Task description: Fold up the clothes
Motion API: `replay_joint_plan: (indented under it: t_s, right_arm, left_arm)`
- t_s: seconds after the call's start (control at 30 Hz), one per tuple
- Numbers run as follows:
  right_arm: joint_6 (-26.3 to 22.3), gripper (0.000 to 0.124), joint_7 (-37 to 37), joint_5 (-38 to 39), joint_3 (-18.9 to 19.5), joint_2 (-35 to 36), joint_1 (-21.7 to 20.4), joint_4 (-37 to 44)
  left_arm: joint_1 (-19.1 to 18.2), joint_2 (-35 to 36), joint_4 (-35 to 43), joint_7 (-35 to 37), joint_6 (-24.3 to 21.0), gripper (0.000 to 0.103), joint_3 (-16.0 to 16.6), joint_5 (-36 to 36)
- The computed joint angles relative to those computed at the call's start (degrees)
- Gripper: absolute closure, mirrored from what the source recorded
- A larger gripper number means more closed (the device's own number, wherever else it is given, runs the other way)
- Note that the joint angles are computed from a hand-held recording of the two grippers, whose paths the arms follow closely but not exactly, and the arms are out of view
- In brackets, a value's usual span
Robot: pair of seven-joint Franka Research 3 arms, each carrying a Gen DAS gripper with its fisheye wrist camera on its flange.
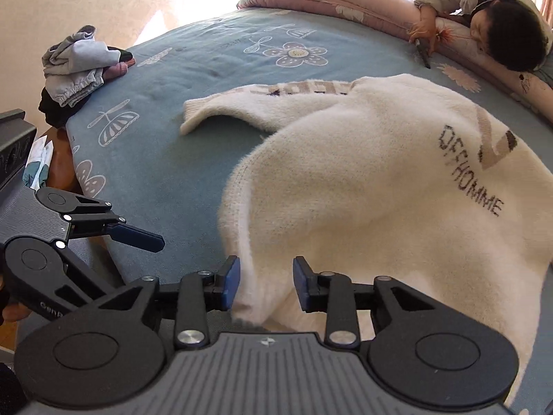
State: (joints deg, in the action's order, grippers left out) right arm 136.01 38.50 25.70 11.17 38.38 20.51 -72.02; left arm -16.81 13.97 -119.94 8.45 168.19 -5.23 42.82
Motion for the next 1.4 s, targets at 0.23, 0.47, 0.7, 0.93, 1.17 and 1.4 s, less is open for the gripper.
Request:
replay_joint_plan:
  t_s: [0.23,0.47,0.7,0.93,1.17,1.4]
  right_arm:
    - [13.1,0.082,0.7,-2.0,-4.1,-7.7,-2.8,-14.5]
    - [17.5,0.076,3.4,-4.0,-5.2,-8.0,-5.8,-18.9]
    - [7.8,0.067,14.0,4.9,-3.5,-2.0,-12.5,-9.0]
    - [-4.0,0.065,25.3,11.5,-1.6,7.9,-16.7,3.3]
    - [-5.4,0.064,24.7,20.6,3.8,14.1,-20.0,8.6]
    - [-4.1,0.113,20.8,25.1,4.8,13.8,-19.8,6.2]
  left_arm:
    - [-0.8,6.1,7.1,8.3,-2.4,0.021,-2.1,-6.0]
    - [-2.0,6.4,7.4,7.9,-1.8,0.021,-0.7,-8.6]
    - [-2.2,6.4,6.0,4.9,4.6,0.021,1.2,-9.2]
    - [-4.5,7.0,3.6,-5.2,12.7,0.021,7.4,-7.7]
    - [-2.7,11.6,2.2,-5.7,25.4,0.021,7.6,-16.7]
    - [-6.6,13.1,1.4,0.4,29.5,0.045,11.4,-25.6]
